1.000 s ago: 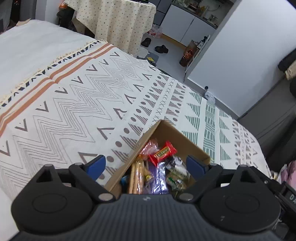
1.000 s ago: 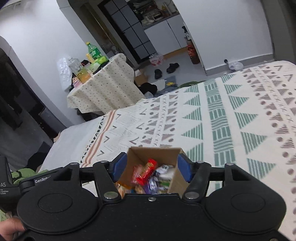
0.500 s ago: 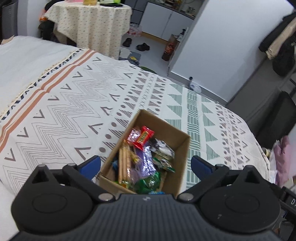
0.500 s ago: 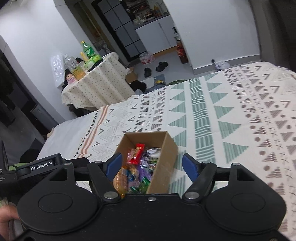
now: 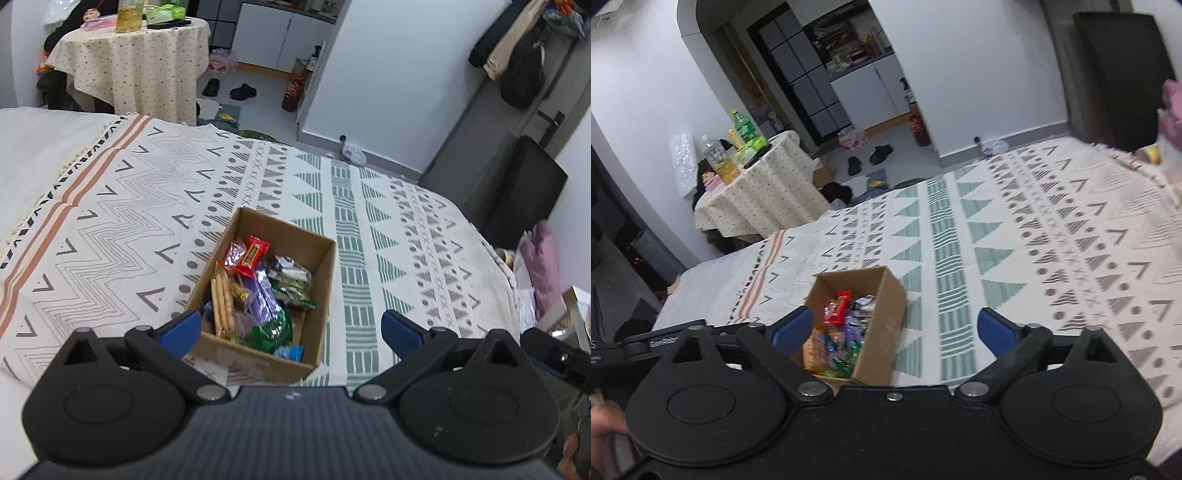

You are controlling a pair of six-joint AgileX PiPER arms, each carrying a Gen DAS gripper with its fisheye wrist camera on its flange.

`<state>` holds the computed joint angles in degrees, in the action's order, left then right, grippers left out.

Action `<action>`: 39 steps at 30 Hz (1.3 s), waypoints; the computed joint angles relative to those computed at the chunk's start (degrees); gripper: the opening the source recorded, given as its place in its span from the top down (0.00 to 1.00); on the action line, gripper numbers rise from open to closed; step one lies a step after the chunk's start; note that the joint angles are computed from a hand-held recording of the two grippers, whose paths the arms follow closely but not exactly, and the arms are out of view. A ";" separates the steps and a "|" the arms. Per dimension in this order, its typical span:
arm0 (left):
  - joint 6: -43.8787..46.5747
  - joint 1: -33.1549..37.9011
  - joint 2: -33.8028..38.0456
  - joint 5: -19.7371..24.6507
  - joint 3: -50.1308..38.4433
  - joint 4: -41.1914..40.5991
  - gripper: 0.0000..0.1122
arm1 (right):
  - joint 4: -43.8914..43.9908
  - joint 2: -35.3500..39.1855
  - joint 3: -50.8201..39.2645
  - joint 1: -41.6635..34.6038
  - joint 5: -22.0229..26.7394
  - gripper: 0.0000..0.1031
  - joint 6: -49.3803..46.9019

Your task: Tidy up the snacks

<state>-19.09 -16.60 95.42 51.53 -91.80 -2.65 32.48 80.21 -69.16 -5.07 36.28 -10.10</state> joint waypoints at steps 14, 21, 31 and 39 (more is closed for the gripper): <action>2.26 -4.07 -8.75 3.33 3.40 3.41 0.08 | -3.31 -11.44 7.92 -4.01 2.61 0.00 1.15; 2.00 -6.27 -13.88 4.30 7.12 6.04 0.08 | -8.27 -16.30 10.06 -2.80 4.05 0.00 4.09; -0.40 -7.85 -20.45 5.49 12.24 9.17 0.08 | -17.68 -21.31 11.45 3.58 5.09 0.00 10.44; -1.32 -8.91 -23.48 7.37 13.29 11.80 0.08 | -17.34 -22.40 12.09 4.93 5.46 0.00 10.28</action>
<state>-20.40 -25.51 71.93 58.91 -78.51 9.15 15.14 57.81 -57.07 -0.13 41.74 0.18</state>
